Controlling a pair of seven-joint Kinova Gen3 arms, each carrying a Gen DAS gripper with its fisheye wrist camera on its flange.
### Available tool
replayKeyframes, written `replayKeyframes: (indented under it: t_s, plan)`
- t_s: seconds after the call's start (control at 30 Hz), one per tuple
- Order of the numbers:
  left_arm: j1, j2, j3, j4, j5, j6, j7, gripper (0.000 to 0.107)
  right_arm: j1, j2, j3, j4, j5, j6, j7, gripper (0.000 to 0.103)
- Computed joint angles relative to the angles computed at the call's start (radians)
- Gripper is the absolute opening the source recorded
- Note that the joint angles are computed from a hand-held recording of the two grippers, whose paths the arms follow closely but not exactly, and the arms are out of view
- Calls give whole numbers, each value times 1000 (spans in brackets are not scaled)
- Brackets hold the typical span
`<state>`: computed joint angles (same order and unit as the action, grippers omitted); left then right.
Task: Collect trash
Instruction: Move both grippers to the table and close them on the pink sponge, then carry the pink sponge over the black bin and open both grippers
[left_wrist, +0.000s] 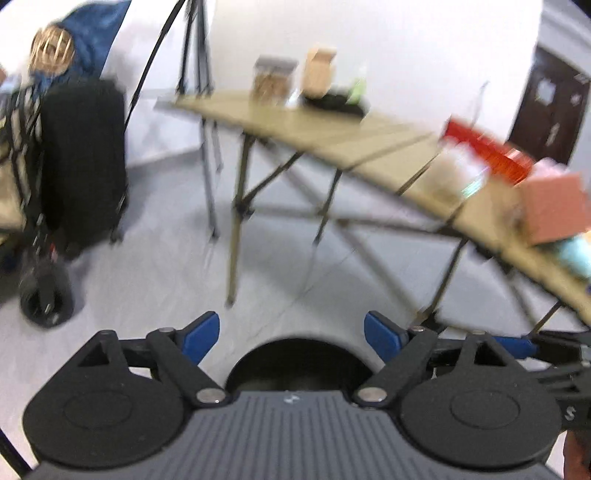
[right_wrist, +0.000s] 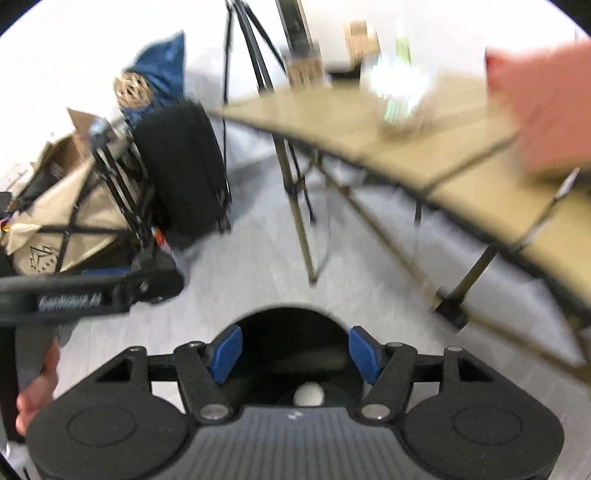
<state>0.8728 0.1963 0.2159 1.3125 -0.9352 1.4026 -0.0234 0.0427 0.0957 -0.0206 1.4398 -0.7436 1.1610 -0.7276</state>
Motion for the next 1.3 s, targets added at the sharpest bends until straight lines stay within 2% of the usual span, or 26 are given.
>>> replayKeyframes:
  t_s: [0.07, 0.2, 0.3, 0.37, 0.47, 0.53, 0.6, 0.63, 0.73, 0.83, 0.9, 0.97, 1.0, 1.03, 1.07, 1.13, 1.23, 1.3]
  plan:
    - [59, 30, -7, -43, -81, 20, 12, 88, 51, -42, 44, 12, -81, 33, 73, 67]
    - [224, 104, -103, -117, -244, 5, 38, 93, 47, -123, 229, 63, -244, 29, 232, 68]
    - [215, 163, -59, -171, -326, -58, 24, 95, -1, -176, 361, 138, -366, -76, 354, 73]
    - [214, 209, -68, -223, -328, -102, 3, 95, 9, -203, 385, 182, -432, -157, 435, 73]
    - [230, 265, -101, -287, -330, -153, -23, 95, 125, -195, 327, 198, -499, -190, 524, 74]
    - [237, 289, -128, -323, -318, -181, -46, 95, 199, -168, 280, 176, -511, -166, 509, 74]
    - [198, 309, -117, -375, -272, -229, -109, 92, 202, -141, 266, 148, -501, -166, 476, 74]
    - [187, 318, -128, -398, -248, -247, -126, 88, 201, -124, 252, 129, -494, -179, 462, 74]
    - [183, 324, -225, -405, -180, -345, -87, 76, 189, -83, 199, 83, -474, -246, 436, 74]
    - [186, 327, -338, -387, -124, -443, -35, 71, 184, -9, 144, 35, -489, -290, 445, 72]
    - [150, 309, -338, -336, -102, -519, 36, 67, 180, 42, 109, -19, -445, -299, 402, 62]
    - [75, 272, -264, -264, -103, -600, 104, 60, 182, 72, 81, -45, -415, -307, 361, 46]
    - [32, 258, -218, -230, -107, -641, 120, 58, 187, 90, 70, -60, -402, -304, 335, 43]
    - [-2, 248, -185, -201, -115, -682, 126, 53, 196, 105, 58, -72, -395, -293, 322, 36]
    - [-24, 237, -171, -172, -126, -722, 133, 45, 215, 118, 46, -78, -404, -272, 321, 31]
    - [-26, 230, -198, -140, -136, -787, 154, 39, 248, 145, 24, -106, -416, -222, 277, 24]
    - [43, 221, -332, -99, -128, -870, 232, 30, 275, 154, -5, -112, -413, -223, 243, 24]
    - [76, 212, -387, -71, -154, -906, 301, 26, 294, 162, -20, -114, -429, -216, 238, 24]
